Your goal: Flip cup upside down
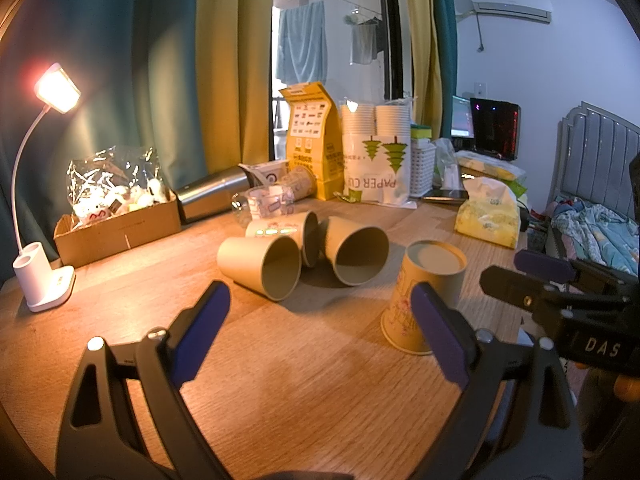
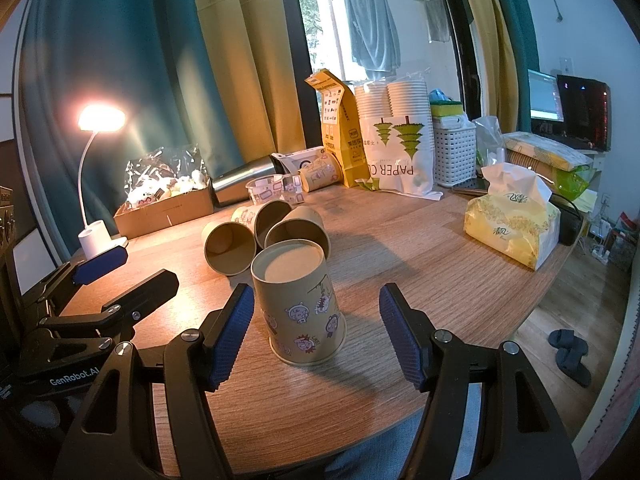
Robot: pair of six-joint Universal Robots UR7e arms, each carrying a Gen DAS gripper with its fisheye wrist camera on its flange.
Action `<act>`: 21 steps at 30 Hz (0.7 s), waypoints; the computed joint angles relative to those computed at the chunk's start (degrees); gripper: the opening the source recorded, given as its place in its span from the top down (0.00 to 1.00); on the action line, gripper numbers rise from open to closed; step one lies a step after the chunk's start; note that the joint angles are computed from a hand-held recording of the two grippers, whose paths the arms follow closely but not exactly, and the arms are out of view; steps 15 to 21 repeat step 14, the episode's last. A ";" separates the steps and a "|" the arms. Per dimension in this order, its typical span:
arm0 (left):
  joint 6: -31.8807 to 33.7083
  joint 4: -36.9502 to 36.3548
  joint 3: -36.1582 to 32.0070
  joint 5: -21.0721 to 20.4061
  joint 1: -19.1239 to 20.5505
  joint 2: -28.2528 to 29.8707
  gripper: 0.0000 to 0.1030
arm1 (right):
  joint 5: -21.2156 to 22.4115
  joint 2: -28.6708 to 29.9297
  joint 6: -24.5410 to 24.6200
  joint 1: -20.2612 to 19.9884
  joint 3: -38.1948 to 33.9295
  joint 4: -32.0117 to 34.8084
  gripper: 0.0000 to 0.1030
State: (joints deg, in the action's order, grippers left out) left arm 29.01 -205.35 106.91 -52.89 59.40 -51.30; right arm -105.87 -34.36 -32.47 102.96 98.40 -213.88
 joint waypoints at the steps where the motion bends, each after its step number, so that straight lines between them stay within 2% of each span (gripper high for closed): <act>1: 0.00 0.01 -0.01 0.01 -0.01 0.01 0.10 | 0.04 -0.03 0.00 -0.02 0.04 -0.01 0.34; 21: -0.26 0.27 -0.14 0.00 0.04 0.01 0.10 | -0.39 0.16 0.41 0.14 -0.18 1.05 0.34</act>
